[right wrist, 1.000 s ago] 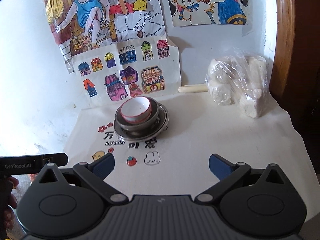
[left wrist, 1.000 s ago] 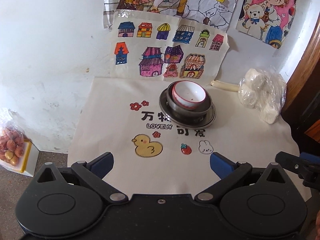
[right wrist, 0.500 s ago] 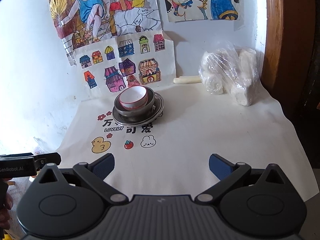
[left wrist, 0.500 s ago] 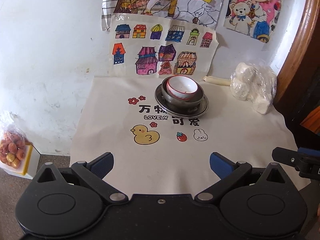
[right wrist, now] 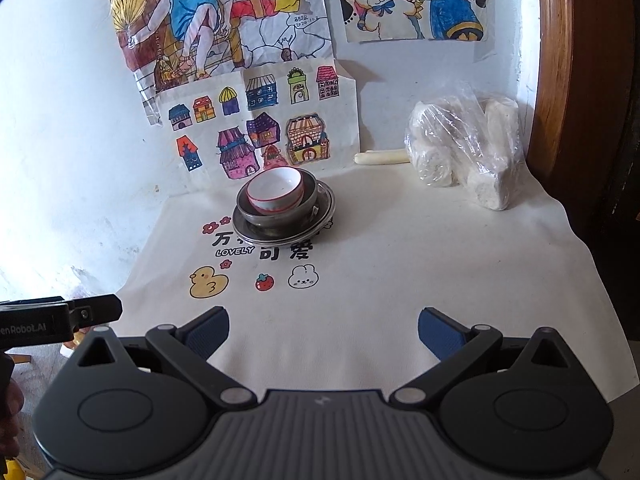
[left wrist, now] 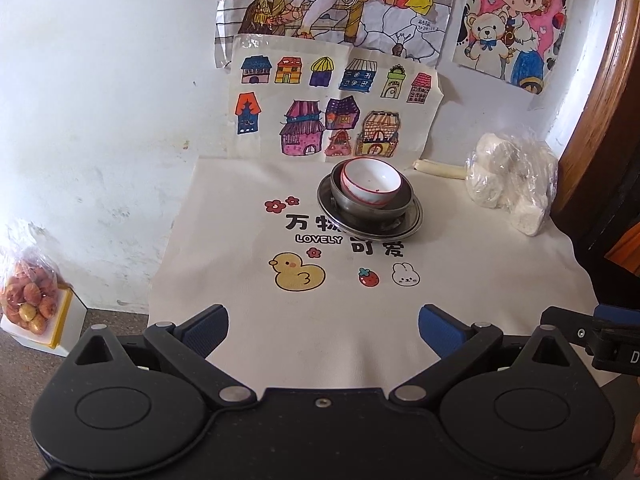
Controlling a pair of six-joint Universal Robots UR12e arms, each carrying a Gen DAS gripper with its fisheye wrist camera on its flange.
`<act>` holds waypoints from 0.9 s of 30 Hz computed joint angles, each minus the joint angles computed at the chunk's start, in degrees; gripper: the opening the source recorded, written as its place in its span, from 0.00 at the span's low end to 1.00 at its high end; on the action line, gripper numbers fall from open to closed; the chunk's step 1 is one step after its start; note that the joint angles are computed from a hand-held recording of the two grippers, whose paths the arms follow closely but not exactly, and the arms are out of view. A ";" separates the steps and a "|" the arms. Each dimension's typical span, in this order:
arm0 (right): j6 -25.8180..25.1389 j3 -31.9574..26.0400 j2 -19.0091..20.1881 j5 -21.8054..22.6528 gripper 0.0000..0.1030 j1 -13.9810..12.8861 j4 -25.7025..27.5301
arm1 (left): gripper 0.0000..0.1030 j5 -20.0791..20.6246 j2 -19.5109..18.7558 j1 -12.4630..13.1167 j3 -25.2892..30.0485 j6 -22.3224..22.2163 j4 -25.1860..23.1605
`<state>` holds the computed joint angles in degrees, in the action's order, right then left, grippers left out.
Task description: Organize plates and bowls
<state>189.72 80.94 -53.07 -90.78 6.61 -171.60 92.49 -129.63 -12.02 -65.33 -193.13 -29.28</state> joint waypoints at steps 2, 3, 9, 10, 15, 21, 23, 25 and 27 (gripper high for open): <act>-0.06 0.01 0.00 -0.07 1.00 0.03 0.01 | 0.98 0.04 -0.01 0.00 0.03 0.12 -0.07; 0.04 -0.01 0.00 -0.08 1.00 0.04 0.10 | 0.98 0.06 0.00 -0.02 -0.01 0.03 0.00; 0.05 0.02 -0.02 -0.12 1.00 0.07 0.10 | 0.98 -0.78 0.02 0.20 -0.05 0.23 0.17; 0.07 0.05 -0.04 -0.17 1.00 0.07 0.12 | 0.98 -0.89 0.00 0.26 -0.01 0.32 0.09; 0.16 0.03 -0.04 -0.31 1.00 0.09 0.39 | 0.98 -1.09 -0.04 0.34 0.10 0.50 0.04; 0.02 -0.16 0.03 -0.26 1.00 0.14 0.65 | 0.98 -1.63 0.03 0.53 -0.07 0.42 0.20; -0.27 -0.29 0.08 -0.30 1.00 0.18 0.77 | 0.98 -1.65 0.04 0.54 -0.14 0.27 0.24; -0.43 -0.38 0.14 -0.33 1.00 0.20 0.79 | 0.98 -1.68 0.03 0.57 -0.15 0.30 0.23; -0.43 -0.43 0.16 -0.35 1.00 0.21 0.85 | 0.98 -1.72 0.03 0.57 -0.16 0.27 0.27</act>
<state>189.29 80.51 -52.91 -91.12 6.82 -170.75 90.77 -129.60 -11.44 -65.49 -192.87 -29.01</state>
